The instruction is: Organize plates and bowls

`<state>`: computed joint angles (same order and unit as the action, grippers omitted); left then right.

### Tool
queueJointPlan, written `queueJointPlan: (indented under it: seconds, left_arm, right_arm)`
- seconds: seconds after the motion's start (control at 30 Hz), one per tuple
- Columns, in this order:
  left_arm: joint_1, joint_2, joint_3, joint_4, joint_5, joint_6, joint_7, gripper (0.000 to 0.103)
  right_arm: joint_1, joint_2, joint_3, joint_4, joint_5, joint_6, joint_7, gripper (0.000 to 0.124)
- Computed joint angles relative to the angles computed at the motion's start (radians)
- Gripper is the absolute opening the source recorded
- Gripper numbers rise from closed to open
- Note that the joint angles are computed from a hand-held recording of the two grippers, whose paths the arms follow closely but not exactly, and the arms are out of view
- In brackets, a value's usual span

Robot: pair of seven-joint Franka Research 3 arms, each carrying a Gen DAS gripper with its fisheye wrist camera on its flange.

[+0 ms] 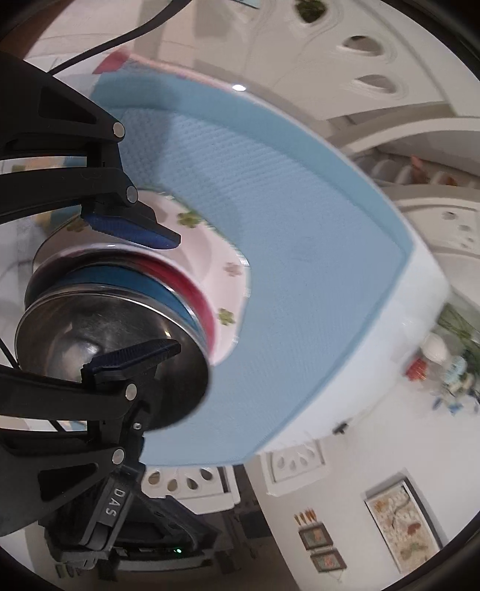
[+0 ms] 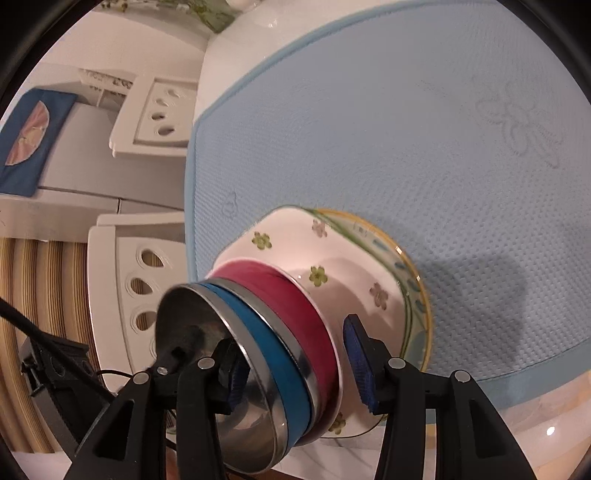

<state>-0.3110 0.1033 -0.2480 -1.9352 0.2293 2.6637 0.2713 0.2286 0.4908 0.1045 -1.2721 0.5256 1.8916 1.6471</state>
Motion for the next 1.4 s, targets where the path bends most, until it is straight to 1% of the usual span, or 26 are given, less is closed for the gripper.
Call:
queueJointPlan:
  seconds: [0.07, 0.13, 0.23, 0.33, 0.43, 0.5, 0.53, 0.57, 0.63, 0.67, 0.7, 0.73, 0.77, 0.83, 0.87, 0.9, 1.03, 1.07, 1.13, 1.17, 1.2, 1.23, 1.3, 1.33, 1.37, 1.4]
  left_arm:
    - [0.003, -0.018, 0.005, -0.009, 0.022, 0.014, 0.007, 0.047]
    - [0.010, -0.028, 0.005, -0.017, 0.015, 0.041, 0.036, 0.047]
    - [0.012, -0.036, 0.006, -0.018, 0.037, 0.054, 0.053, 0.047]
    - [0.009, -0.046, 0.004, -0.007, 0.088, 0.066, 0.080, 0.047]
    - [-0.002, -0.055, 0.002, 0.025, 0.172, 0.024, 0.089, 0.047]
    - [-0.017, -0.072, -0.003, 0.053, 0.284, -0.026, 0.041, 0.047]
    - [-0.020, -0.078, -0.006, 0.061, 0.319, -0.045, 0.022, 0.050]
    - [-0.026, -0.094, -0.011, 0.062, 0.369, -0.063, -0.013, 0.050]
    - [-0.035, -0.115, -0.026, 0.074, 0.457, -0.111, -0.089, 0.050]
    - [-0.039, -0.123, -0.035, 0.078, 0.487, -0.136, -0.132, 0.050]
    - [-0.044, -0.131, -0.044, 0.076, 0.503, -0.157, -0.180, 0.050]
    - [-0.048, -0.135, -0.051, 0.074, 0.504, -0.167, -0.210, 0.050]
    - [-0.053, -0.141, -0.058, 0.066, 0.498, -0.175, -0.236, 0.050]
    - [-0.064, -0.147, -0.072, 0.065, 0.496, -0.221, -0.253, 0.050]
    - [-0.073, -0.150, -0.082, 0.071, 0.501, -0.262, -0.262, 0.050]
    - [-0.083, -0.157, -0.093, 0.074, 0.513, -0.303, -0.277, 0.050]
    - [-0.122, -0.173, -0.129, 0.092, 0.541, -0.397, -0.305, 0.050]
    - [-0.136, -0.169, -0.142, 0.108, 0.551, -0.439, -0.308, 0.050]
    - [-0.168, -0.151, -0.167, 0.151, 0.570, -0.553, -0.321, 0.053]
    - [-0.182, -0.148, -0.171, 0.159, 0.573, -0.588, -0.333, 0.054]
    - [-0.196, -0.150, -0.175, 0.163, 0.571, -0.616, -0.342, 0.054]
    - [-0.206, -0.158, -0.174, 0.158, 0.566, -0.624, -0.341, 0.054]
    - [-0.224, -0.175, -0.182, 0.158, 0.574, -0.682, -0.326, 0.054]
    - [-0.230, -0.179, -0.188, 0.160, 0.588, -0.713, -0.325, 0.055]
    - [-0.234, -0.181, -0.190, 0.163, 0.593, -0.731, -0.318, 0.058]
    - [-0.238, -0.185, -0.191, 0.166, 0.595, -0.748, -0.306, 0.059]
  right_arm:
    - [-0.001, -0.028, -0.001, -0.032, 0.005, 0.023, -0.010, 0.049]
    - [-0.001, -0.077, -0.001, -0.092, 0.015, 0.068, -0.030, 0.050]
    - [0.018, -0.156, -0.008, -0.181, -0.012, 0.152, -0.065, 0.050]
    - [0.055, -0.260, -0.017, -0.285, -0.099, 0.270, -0.106, 0.050]
    - [0.093, -0.370, -0.016, -0.397, -0.220, 0.405, -0.160, 0.058]
    - [0.109, -0.441, -0.010, -0.463, -0.292, 0.483, -0.197, 0.058]
    - [0.112, -0.464, -0.008, -0.482, -0.309, 0.503, -0.208, 0.058]
    - [0.113, -0.484, -0.006, -0.497, -0.315, 0.517, -0.214, 0.058]
    - [0.112, -0.515, -0.005, -0.515, -0.311, 0.530, -0.195, 0.060]
    - [0.109, -0.527, -0.007, -0.523, -0.299, 0.528, -0.176, 0.072]
    - [0.104, -0.532, -0.009, -0.524, -0.306, 0.515, -0.132, 0.086]
    - [0.097, -0.531, -0.009, -0.519, -0.340, 0.479, -0.055, 0.086]
    - [0.092, -0.527, -0.010, -0.512, -0.356, 0.433, -0.011, 0.085]
    - [0.086, -0.537, -0.017, -0.523, -0.347, 0.391, -0.031, 0.079]
    - [0.083, -0.552, -0.016, -0.538, -0.370, 0.382, -0.028, 0.077]
    - [0.080, -0.581, -0.013, -0.566, -0.400, 0.387, -0.020, 0.077]
    - [0.071, -0.699, 0.000, -0.673, -0.441, 0.407, -0.032, 0.077]
    - [0.069, -0.724, 0.003, -0.694, -0.440, 0.403, -0.029, 0.077]
    - [0.068, -0.781, 0.000, -0.741, -0.412, 0.389, -0.041, 0.077]
    - [0.064, -0.811, 0.003, -0.764, -0.411, 0.382, -0.044, 0.077]
    - [0.055, -0.837, 0.014, -0.787, -0.432, 0.385, -0.034, 0.077]
    - [0.047, -0.868, 0.025, -0.813, -0.452, 0.396, -0.028, 0.077]
    - [0.037, -0.915, 0.042, -0.854, -0.477, 0.417, -0.020, 0.077]
    - [0.034, -0.930, 0.050, -0.867, -0.485, 0.427, -0.017, 0.077]
    - [0.032, -0.952, 0.055, -0.886, -0.491, 0.438, -0.016, 0.077]
    - [0.030, -0.968, 0.060, -0.899, -0.493, 0.440, -0.013, 0.078]
